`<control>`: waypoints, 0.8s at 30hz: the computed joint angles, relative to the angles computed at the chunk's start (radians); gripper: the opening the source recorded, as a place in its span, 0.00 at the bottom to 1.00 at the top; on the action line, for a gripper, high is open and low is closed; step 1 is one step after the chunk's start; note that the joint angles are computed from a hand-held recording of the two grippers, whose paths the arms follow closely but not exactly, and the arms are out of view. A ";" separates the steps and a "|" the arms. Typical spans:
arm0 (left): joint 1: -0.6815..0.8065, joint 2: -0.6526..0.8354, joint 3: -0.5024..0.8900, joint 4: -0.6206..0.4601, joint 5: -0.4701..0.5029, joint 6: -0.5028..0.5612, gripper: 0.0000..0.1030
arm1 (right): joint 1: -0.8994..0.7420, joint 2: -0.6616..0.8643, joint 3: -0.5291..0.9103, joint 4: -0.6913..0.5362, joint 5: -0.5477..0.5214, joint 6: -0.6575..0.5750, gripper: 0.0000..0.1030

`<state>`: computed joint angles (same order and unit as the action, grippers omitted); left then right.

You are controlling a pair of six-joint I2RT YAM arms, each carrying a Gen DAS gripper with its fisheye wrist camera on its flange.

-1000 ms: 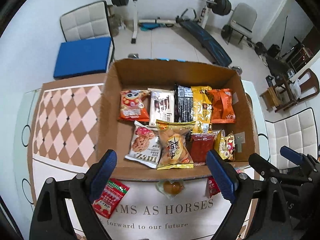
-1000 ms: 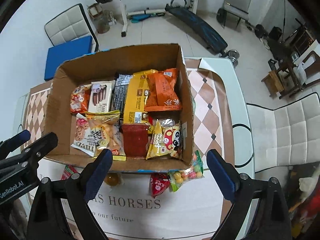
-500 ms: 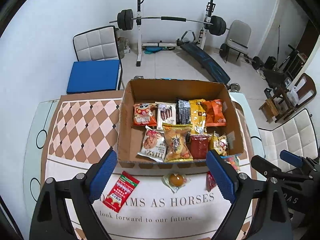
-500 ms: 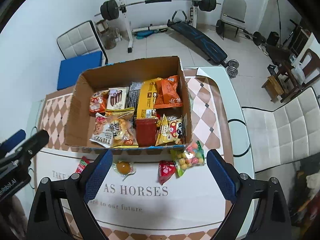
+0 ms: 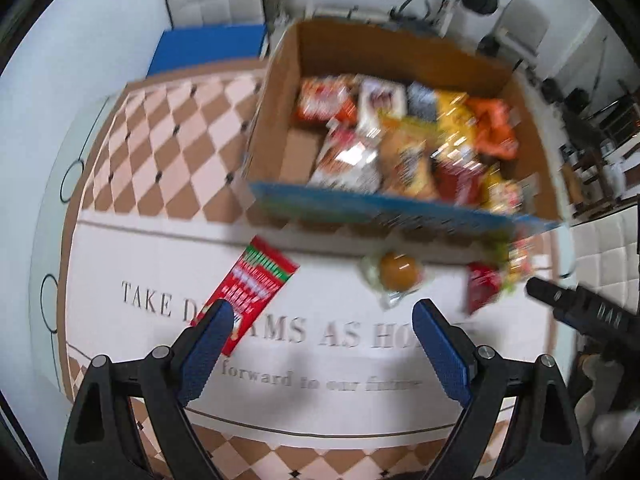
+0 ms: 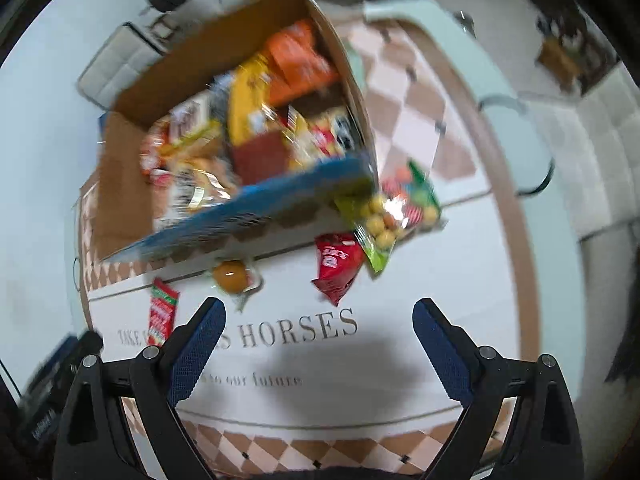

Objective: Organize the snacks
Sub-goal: 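Move both tools back toward the remaining snacks, then grasp the red sauce packet with the left tool while the right grasps the red packet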

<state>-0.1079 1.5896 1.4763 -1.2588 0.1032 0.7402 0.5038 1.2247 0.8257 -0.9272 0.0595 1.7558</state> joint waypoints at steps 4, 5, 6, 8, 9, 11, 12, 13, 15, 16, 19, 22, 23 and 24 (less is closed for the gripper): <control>0.011 0.049 -0.060 0.083 -0.072 0.000 0.89 | -0.086 -0.002 -0.198 0.267 -0.096 0.009 0.70; 0.015 0.065 -0.067 0.097 -0.087 0.002 0.89 | -0.108 0.017 -0.227 0.322 -0.116 0.006 0.70; 0.018 0.080 -0.071 0.114 -0.100 0.002 0.89 | -0.125 0.039 -0.251 0.372 -0.132 0.001 0.70; 0.024 0.107 -0.064 0.122 -0.113 0.010 0.89 | -0.150 0.083 -0.279 0.446 -0.159 -0.006 0.67; 0.026 0.122 -0.059 0.127 -0.121 0.014 0.89 | -0.162 0.108 -0.291 0.488 -0.174 -0.013 0.59; 0.034 0.160 -0.032 0.114 -0.130 0.030 0.89 | -0.167 0.161 -0.280 0.511 -0.188 -0.032 0.38; 0.038 0.177 -0.014 0.102 -0.132 0.038 0.89 | -0.163 0.171 -0.275 0.513 -0.188 -0.036 0.38; 0.046 0.191 -0.002 0.101 -0.140 0.054 0.89 | -0.153 0.173 -0.265 0.502 -0.180 -0.037 0.37; 0.058 0.208 0.017 0.103 -0.145 0.091 0.89 | -0.124 0.181 -0.237 0.474 -0.183 -0.047 0.36; 0.067 0.216 0.024 0.107 -0.148 0.113 0.89 | -0.103 0.181 -0.229 0.472 -0.184 -0.039 0.36; 0.085 0.257 0.052 0.105 -0.171 0.183 0.89 | -0.012 0.195 -0.201 0.483 -0.191 -0.004 0.36; 0.081 0.292 0.049 0.134 -0.214 0.241 0.89 | 0.058 0.233 -0.178 0.529 -0.205 0.040 0.36; 0.076 0.299 0.039 0.153 -0.227 0.258 0.89 | 0.078 0.253 -0.166 0.543 -0.207 0.054 0.36; 0.070 0.306 0.028 0.177 -0.241 0.273 0.89 | 0.091 0.280 -0.148 0.556 -0.210 0.059 0.36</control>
<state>-0.0376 1.8956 1.5040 -1.0816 -0.1374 1.0129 0.5948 1.5042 0.6775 -0.3710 -0.1510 1.8147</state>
